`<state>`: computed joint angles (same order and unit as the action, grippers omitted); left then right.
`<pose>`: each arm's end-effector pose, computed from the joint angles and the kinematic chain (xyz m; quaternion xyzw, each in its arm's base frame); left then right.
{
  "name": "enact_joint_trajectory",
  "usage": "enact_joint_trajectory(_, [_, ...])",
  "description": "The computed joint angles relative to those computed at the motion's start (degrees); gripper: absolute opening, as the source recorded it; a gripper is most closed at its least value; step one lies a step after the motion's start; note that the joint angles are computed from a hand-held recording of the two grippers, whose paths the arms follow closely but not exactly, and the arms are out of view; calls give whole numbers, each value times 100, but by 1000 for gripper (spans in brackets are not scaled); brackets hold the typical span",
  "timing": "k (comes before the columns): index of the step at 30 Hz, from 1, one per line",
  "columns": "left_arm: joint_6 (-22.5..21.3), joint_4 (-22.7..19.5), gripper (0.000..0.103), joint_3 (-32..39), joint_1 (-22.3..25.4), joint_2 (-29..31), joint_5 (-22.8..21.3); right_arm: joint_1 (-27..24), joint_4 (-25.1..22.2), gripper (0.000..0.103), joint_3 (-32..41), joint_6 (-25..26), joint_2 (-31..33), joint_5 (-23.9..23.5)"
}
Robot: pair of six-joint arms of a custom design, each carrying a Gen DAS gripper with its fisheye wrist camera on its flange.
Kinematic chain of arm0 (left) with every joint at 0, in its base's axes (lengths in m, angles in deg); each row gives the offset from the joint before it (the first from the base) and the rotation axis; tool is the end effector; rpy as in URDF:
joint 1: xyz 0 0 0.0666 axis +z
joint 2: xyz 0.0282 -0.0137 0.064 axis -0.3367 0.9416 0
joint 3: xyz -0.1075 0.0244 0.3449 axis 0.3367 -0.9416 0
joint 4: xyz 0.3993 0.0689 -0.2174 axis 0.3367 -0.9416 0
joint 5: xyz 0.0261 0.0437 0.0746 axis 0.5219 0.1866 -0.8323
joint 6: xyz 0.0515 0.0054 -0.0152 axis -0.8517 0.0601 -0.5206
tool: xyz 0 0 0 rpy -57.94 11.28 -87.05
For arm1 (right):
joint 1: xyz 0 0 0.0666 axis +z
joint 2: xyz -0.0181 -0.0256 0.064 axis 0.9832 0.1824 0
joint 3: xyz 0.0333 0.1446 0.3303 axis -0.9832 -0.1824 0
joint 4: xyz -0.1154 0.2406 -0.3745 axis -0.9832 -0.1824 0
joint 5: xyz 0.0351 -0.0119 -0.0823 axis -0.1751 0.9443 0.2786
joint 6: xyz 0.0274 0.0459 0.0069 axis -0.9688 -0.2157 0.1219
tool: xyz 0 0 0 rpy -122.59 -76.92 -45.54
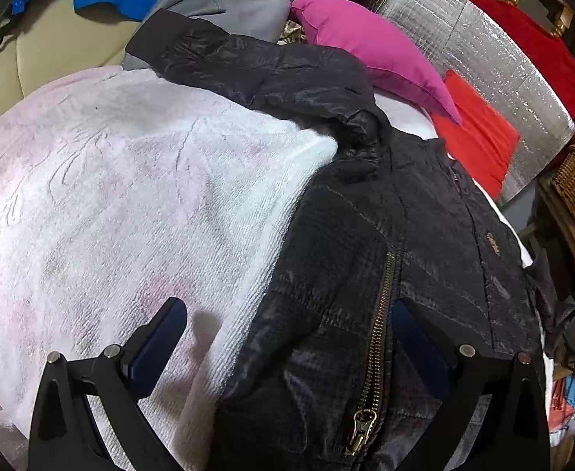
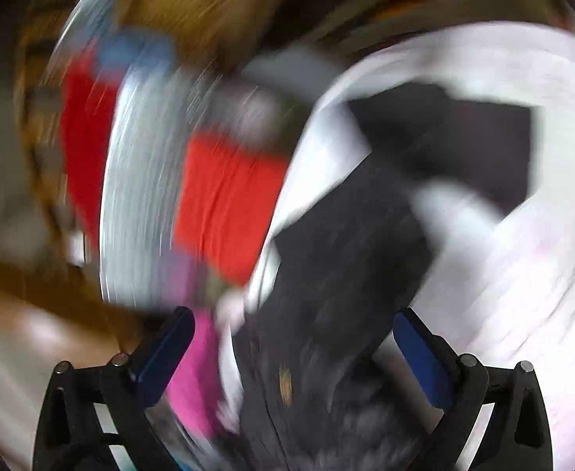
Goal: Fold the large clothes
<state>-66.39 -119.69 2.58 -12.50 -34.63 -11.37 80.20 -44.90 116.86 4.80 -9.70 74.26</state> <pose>0.2692 0.0280 0.3474 -0.2191 0.9077 -0.1194 0.3373 0.3855 0.0094 0.4039 0.5044 0.6714 0.3964 0.3710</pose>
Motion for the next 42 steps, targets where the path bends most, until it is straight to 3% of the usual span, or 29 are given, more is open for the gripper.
enact_joint_trajectory(4, [69, 33, 103, 18, -129, 49, -332, -620, 184, 98, 249, 227, 625, -490])
enact_joint_trajectory(7, [77, 38, 103, 30, -157, 96, -404, -765, 15, 87, 738, 648, 1171, -881])
enact_joint_trajectory(10, [57, 41, 103, 27, -140, 100, -382, -749, -816, 57, 1388, 1096, 1714, -514])
enact_joint_trajectory(11, [58, 51, 103, 14, -116, 73, -351, -756, -1221, 29, 1598, 1157, 1882, -397])
enact_joint_trajectory(14, [95, 75, 103, -13, -1, 41, -204, -533, -2125, 10, 2416, 1931, 2315, 392])
enact_joint_trajectory(18, [95, 120, 103, -35, 84, 15, -53, 164, -2975, 9, 3935, 3601, 2869, 1793])
enact_joint_trajectory(21, [95, 157, 103, -51, 72, -32, -78, 793, -2955, 8, 4869, 4492, 3228, 2172])
enact_joint_trajectory(25, [91, 181, 103, -79, 73, -127, -107, 2101, -2910, 8, 5823, 5955, 3834, 2665])
enact_joint_trajectory(28, [104, 168, 103, -84, 86, -155, -110, 2834, -3160, 12, 6169, 6548, 4415, 2453])
enact_joint_trajectory(29, [99, 157, 103, -83, 90, -155, -109, 2961, -3326, 29, 6312, 6604, 4674, 2242])
enact_joint_trajectory(30, [93, 149, 103, -82, 90, -158, -115, 3136, -3551, 69, 6357, 6657, 4935, 2016])
enact_joint_trajectory(31, [89, 146, 103, -82, 90, -160, -119, 3252, -3688, 92, 6305, 6671, 5099, 1836])
enact_joint_trajectory(32, [81, 142, 103, -82, 91, -159, -118, 3314, -3652, 103, 6158, 6706, 5192, 1697])
enact_joint_trajectory(35, [71, 121, 103, -80, 82, -149, -139, 3417, -3661, 103, 5670, 6402, 5248, 1438])
enact_joint_trajectory(39, [63, 127, 103, -83, 52, -148, -170, 3242, -3127, 103, 4857, 5785, 4654, 1046])
enact_joint_trajectory(42, [37, 125, 103, -72, -18, -123, -237, 2837, -2472, 103, 4017, 5205, 3840, 852])
